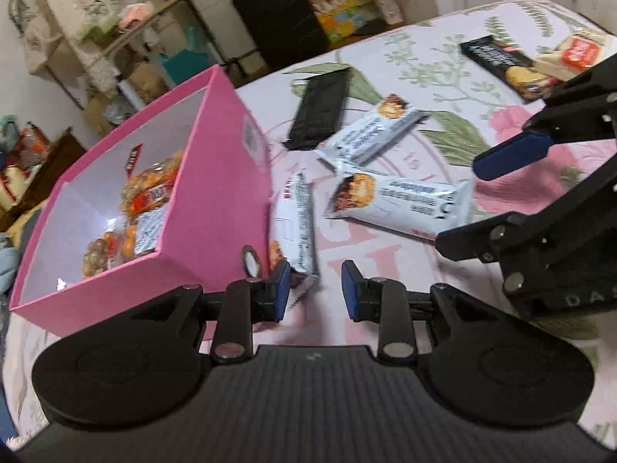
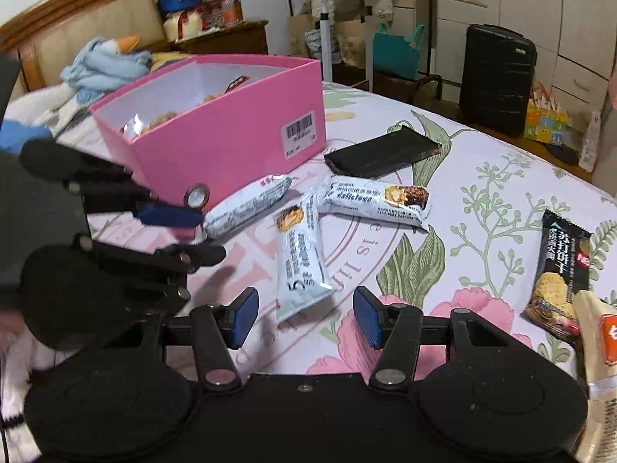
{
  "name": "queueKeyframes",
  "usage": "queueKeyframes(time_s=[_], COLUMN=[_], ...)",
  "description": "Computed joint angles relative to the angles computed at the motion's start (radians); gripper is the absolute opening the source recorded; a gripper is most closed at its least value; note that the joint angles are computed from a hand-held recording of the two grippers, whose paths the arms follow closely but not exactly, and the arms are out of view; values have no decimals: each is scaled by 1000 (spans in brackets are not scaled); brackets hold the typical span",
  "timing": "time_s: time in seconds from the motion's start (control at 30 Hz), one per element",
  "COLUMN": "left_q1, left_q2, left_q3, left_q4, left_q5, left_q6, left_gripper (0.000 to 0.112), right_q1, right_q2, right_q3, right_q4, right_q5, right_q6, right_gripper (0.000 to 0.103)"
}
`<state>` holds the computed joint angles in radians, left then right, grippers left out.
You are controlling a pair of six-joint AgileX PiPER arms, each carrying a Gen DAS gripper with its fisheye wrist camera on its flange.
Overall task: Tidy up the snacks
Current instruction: 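Move the left gripper to one white wafer bar while the right approaches another, then grasp a white wafer bar with the left gripper while the right grasps another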
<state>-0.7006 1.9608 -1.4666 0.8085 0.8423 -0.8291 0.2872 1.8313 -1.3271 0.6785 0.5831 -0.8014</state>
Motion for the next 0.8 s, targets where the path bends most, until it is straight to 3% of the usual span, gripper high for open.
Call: queueKeyframes(time_s=[0.17, 0.27, 0.3, 0.43, 0.47, 0.8], left_q1=[-2, 8, 11, 35, 42, 47], left_q2=[52, 56, 57, 51, 46, -62], left_q3=[-43, -47, -51, -65, -63, 10], left_q4=[34, 9, 3, -54, -70, -133], left_q5=[66, 60, 61, 52, 43, -44], left_q6=[-51, -53, -52, -22, -13, 66], left_gripper=[29, 28, 27, 20, 20, 14], right_q1=[13, 15, 14, 13, 15, 12], right_q2=[35, 39, 41, 35, 36, -46], right_q3=[-8, 4, 2, -5, -13, -26], right_q4=[16, 32, 35, 51, 37, -138], right_q5=[-26, -42, -34, -7, 1, 65], right_q6=[-16, -42, -52, -57, -35, 217], right_gripper=[63, 63, 61, 32, 29, 25])
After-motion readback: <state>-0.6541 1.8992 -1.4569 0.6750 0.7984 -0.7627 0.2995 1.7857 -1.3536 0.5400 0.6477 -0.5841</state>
